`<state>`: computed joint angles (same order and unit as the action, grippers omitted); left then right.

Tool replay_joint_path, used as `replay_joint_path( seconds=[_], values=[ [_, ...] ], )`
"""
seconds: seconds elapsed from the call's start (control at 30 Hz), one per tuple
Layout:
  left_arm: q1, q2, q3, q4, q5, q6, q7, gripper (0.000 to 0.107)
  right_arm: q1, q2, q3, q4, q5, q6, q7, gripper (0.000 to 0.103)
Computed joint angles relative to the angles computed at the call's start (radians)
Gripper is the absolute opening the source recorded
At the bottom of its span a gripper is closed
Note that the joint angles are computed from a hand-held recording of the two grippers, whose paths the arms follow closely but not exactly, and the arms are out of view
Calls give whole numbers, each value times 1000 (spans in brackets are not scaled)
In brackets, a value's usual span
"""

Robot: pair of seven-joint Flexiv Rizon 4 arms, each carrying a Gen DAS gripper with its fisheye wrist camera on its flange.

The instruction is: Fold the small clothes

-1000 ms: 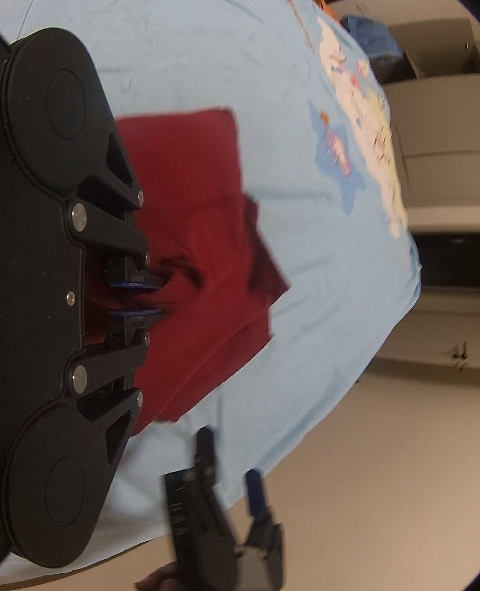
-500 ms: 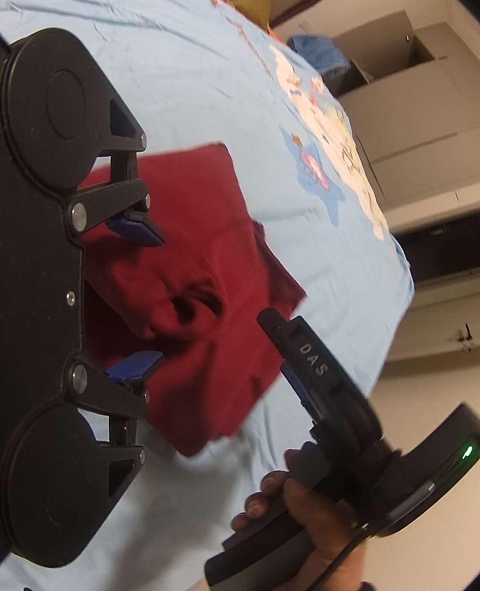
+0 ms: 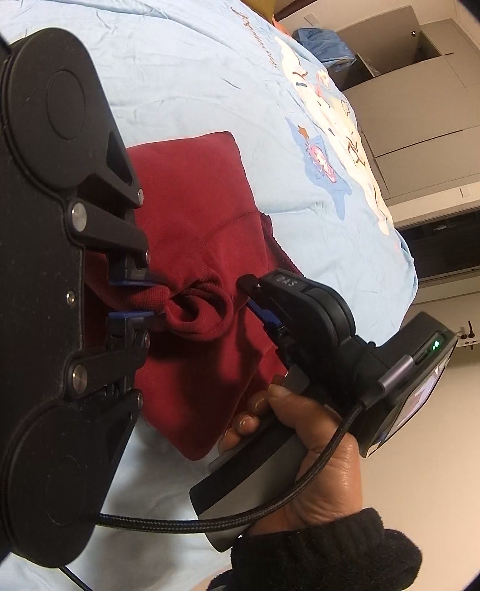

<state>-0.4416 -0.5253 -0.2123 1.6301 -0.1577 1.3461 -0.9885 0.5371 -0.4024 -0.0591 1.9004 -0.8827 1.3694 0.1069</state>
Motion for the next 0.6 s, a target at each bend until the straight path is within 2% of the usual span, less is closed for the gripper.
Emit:
replay_joint_path(
  seconds=[0.1, 0.27, 0.43, 0.6],
  values=[
    [13, 3, -14, 7, -9, 4, 13, 12, 8, 5, -16, 5, -28, 8, 26, 7],
    [13, 9, -23, 15, -31, 20, -5, 11, 21, 34, -33, -2, -158, -44, 64, 6],
    [40, 18, -71, 43, -75, 40, 9, 11, -9, 76, 13, 2, -256, -127, 56, 6],
    [55, 10, -120, 51, -112, 50, 43, 11, -59, 120, 73, 30, -299, -190, 44, 5]
  ],
)
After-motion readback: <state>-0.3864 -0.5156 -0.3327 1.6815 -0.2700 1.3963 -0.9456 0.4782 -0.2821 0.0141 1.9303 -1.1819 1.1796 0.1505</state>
